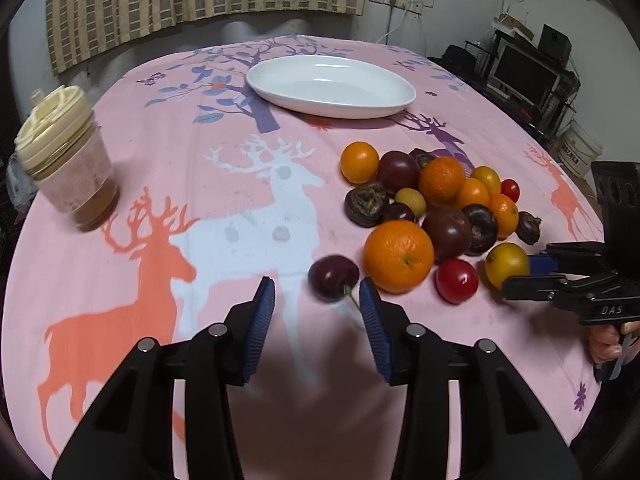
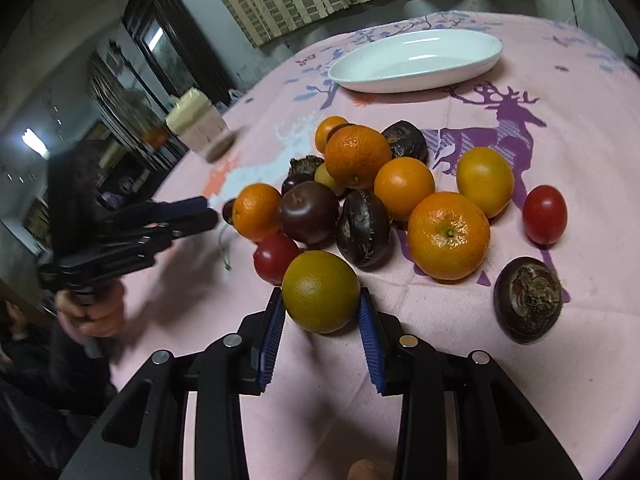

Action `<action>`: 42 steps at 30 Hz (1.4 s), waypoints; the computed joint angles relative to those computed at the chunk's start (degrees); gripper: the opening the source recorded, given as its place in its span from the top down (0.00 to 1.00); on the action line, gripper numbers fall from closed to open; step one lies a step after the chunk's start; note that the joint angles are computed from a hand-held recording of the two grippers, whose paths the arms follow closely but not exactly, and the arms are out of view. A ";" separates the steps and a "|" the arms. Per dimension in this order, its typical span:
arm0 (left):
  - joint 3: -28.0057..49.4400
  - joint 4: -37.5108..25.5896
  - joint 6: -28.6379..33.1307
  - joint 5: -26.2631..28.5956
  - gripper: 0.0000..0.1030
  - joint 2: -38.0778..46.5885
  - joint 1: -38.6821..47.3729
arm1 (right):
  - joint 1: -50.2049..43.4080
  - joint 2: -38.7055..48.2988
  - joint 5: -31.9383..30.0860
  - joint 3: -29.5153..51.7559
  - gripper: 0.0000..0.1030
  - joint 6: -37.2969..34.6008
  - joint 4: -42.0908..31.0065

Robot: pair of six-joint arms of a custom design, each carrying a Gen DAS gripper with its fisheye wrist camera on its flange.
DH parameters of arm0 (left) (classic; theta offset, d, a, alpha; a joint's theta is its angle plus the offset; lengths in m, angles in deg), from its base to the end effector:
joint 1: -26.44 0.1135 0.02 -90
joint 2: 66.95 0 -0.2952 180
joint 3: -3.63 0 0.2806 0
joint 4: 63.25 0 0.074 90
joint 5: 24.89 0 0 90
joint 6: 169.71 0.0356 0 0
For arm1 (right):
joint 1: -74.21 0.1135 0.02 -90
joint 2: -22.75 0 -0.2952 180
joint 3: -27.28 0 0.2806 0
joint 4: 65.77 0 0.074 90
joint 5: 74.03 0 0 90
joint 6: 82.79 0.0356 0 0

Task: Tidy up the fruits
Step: 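Grasp a dark red cherry with the left gripper while the right gripper grasps a yellow-green tomato, then carry both fruits onto the white plate and open both grippers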

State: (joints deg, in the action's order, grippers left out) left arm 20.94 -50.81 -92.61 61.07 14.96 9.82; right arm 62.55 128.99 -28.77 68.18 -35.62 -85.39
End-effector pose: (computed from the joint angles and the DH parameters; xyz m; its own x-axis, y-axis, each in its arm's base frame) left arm 0.1598 -0.0451 0.0658 -0.7921 0.0040 -0.6104 0.0688 0.9942 -0.0827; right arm 0.2287 -0.0216 0.0430 -0.7719 -0.3338 -0.5411 -0.6024 0.6562 0.4545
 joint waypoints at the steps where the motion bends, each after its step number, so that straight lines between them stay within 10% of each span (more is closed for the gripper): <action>1: 0.70 1.15 1.04 0.85 0.58 2.03 0.87 | -0.09 0.21 -0.07 0.35 0.64 0.06 -0.58; 17: 2.48 8.40 5.43 3.73 0.73 11.98 0.93 | -0.71 -0.02 -0.85 1.08 0.64 -1.03 -2.43; 22: 2.70 -4.91 9.24 8.56 0.74 -3.54 6.57 | -2.08 -7.14 -3.13 5.05 0.64 -3.40 -12.15; 25: 9.51 -14.93 12.53 8.44 0.75 -10.37 9.17 | 2.38 -10.21 -2.44 10.90 0.64 9.24 -5.54; 31: 32.64 -15.00 10.83 8.30 0.75 11.63 9.40 | 14.27 7.11 14.42 33.42 0.64 29.91 2.58; 38: 60.10 -25.43 7.45 5.12 0.74 37.69 8.41 | 19.42 22.09 23.92 50.21 0.63 31.69 -4.79; 40: 63.11 -27.80 6.59 2.45 0.65 40.48 7.94 | 19.66 22.19 24.64 50.43 0.62 31.45 -5.79; 42: 62.78 -28.28 5.42 0.66 0.35 39.98 8.05 | 19.31 19.70 24.02 46.93 0.56 31.65 -3.87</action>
State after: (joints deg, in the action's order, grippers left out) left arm 83.72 -79.09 -87.19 61.73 54.94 17.87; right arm 81.86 148.69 -4.75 115.10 -3.96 -89.25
